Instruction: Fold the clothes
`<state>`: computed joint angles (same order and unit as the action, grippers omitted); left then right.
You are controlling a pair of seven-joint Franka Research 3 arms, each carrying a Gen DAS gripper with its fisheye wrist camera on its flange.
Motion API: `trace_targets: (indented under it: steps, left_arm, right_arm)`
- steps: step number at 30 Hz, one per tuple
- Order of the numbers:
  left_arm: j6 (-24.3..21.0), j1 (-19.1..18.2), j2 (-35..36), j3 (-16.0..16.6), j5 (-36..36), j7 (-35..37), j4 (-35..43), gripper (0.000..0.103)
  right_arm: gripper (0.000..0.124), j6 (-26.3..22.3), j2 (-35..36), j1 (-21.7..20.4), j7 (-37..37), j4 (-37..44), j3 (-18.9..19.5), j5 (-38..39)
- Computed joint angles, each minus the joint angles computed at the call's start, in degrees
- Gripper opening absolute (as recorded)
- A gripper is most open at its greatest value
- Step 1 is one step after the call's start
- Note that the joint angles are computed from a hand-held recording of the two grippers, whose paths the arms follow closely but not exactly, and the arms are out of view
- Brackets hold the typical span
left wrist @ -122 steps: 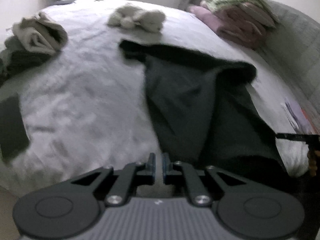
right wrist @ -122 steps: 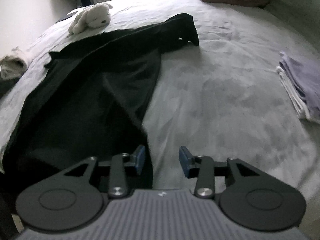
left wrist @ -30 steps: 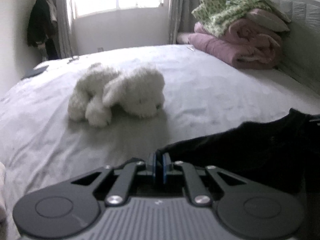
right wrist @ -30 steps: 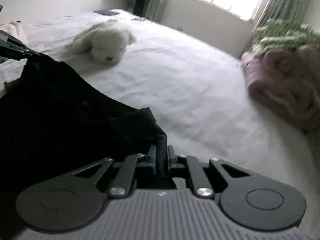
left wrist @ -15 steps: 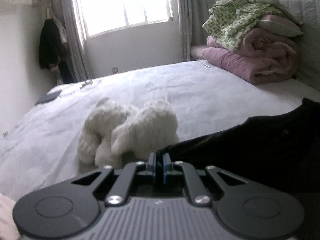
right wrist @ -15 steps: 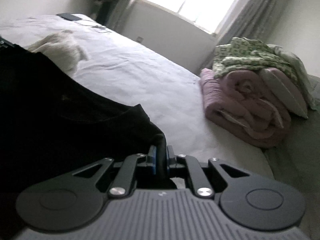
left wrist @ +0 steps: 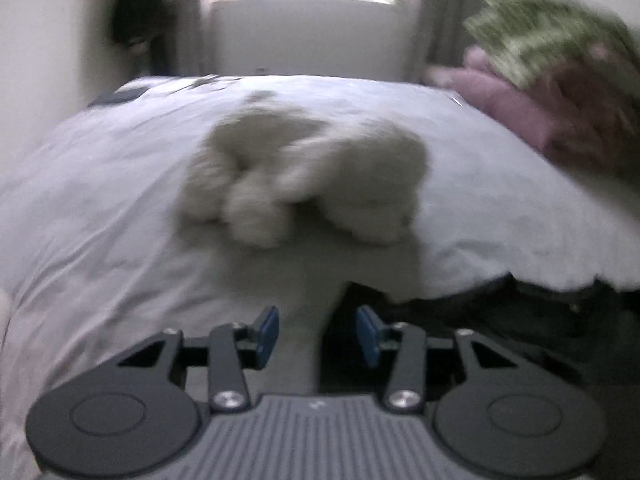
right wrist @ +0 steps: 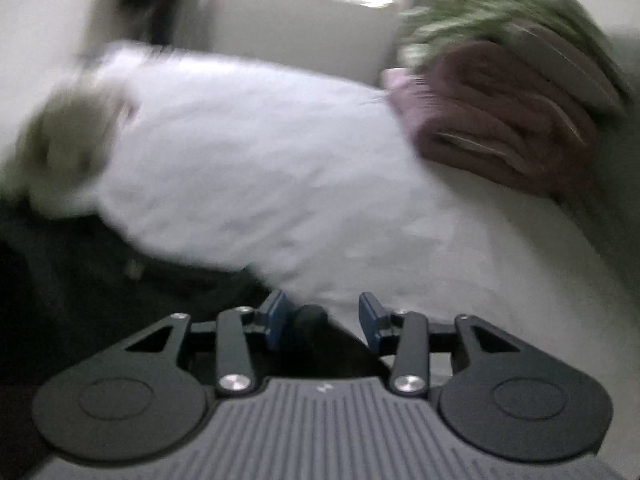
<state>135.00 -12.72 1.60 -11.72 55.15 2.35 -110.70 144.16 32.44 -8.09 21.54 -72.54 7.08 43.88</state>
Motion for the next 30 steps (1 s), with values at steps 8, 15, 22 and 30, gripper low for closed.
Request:
trace_targets:
  steps: [8,15,22,30]
  left_arm:
    - [14.0,2.8,-4.5,-0.3,-1.9,-10.7,-11.4,0.049]
    - [9.4,0.7,0.3,-0.8,-1.2,-10.3,-6.4,0.007]
    - [3.0,0.5,-6.5,-1.4,0.1,-13.0,-8.3,0.004]
    - [2.5,0.6,-2.0,-1.8,-3.2,-9.9,-7.6,0.006]
  right_arm:
    - [0.046,-21.4,7.0,-7.0,16.1,12.8,-2.7,-4.0]
    - [0.046,-27.3,8.0,-9.0,18.5,12.9,-0.6,-0.2]
    - [0.005,-17.0,3.1,-6.3,9.5,7.3,-0.7,2.1]
    - [0.005,-3.0,0.6,2.9,9.6,1.6,-8.2,-15.8]
